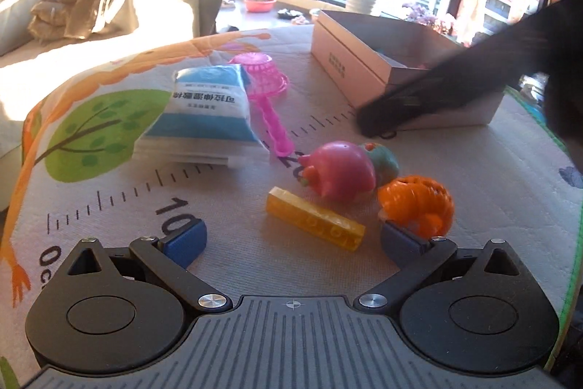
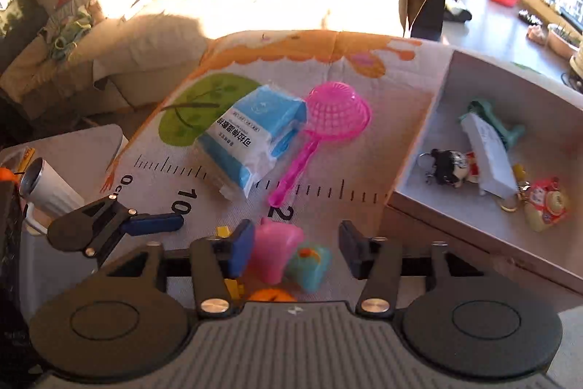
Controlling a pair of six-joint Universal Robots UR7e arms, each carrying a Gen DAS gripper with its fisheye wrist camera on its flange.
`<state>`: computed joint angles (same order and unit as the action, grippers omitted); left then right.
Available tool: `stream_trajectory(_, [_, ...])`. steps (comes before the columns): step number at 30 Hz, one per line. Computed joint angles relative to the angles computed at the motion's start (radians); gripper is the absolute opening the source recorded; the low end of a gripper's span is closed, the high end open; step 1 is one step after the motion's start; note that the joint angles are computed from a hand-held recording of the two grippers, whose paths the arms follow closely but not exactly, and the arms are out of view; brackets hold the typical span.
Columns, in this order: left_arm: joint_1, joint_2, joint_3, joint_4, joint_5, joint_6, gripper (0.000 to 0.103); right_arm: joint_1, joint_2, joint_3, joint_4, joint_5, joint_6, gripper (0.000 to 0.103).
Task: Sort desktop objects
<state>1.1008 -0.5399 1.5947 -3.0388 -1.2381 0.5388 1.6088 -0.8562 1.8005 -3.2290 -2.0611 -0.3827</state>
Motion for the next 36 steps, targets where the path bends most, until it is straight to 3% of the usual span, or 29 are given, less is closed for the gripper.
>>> stream_trajectory(3, [-0.017, 0.035, -0.012, -0.103, 0.094, -0.002, 0.103, -0.027, -0.061, 0.117, -0.076, 0.078, 0.014, 0.068])
stream_trajectory(6, [-0.025, 0.053, -0.047, -0.107, 0.162, -0.052, 0.103, -0.055, -0.058, 0.176, -0.145, 0.119, 0.010, 0.068])
stream_trajectory(7, [-0.028, 0.049, -0.051, -0.097, 0.169, -0.069, 0.103, -0.060, -0.046, 0.186, -0.177, 0.121, 0.002, 0.066])
stream_trajectory(11, [-0.041, 0.027, -0.026, -0.100, 0.167, -0.048, 0.103, -0.090, -0.012, 0.188, -0.269, 0.166, 0.014, 0.039])
stream_trajectory(16, [-0.049, 0.015, 0.002, -0.095, 0.151, -0.004, 0.103, -0.118, -0.033, 0.235, -0.393, 0.160, 0.030, 0.035])
stream_trajectory(20, [-0.055, 0.034, -0.018, -0.095, 0.136, -0.013, 0.103, -0.121, -0.027, 0.275, -0.560, 0.025, -0.033, 0.035])
stream_trajectory(22, [-0.057, 0.048, -0.037, -0.097, 0.113, -0.019, 0.103, -0.145, -0.050, 0.314, -0.620, 0.013, -0.013, 0.035])
stream_trajectory(25, [-0.065, 0.099, -0.084, -0.162, 0.131, 0.013, 0.103, -0.186, -0.071, 0.360, -0.736, 0.019, 0.041, 0.045])
stream_trajectory(28, [-0.073, 0.204, -0.204, -0.280, 0.242, 0.102, 0.103, -0.199, -0.022, 0.349, -0.916, -0.041, 0.011, 0.062])
stream_trajectory(33, [-0.051, 0.287, -0.393, -0.211, 0.333, 0.104, 0.103, -0.252, -0.027, 0.371, -0.939, 0.034, 0.104, 0.073])
stream_trajectory(36, [-0.055, 0.314, -0.426, -0.303, 0.411, 0.172, 0.103, -0.271, -0.013, 0.369, -0.945, 0.048, 0.131, 0.080])
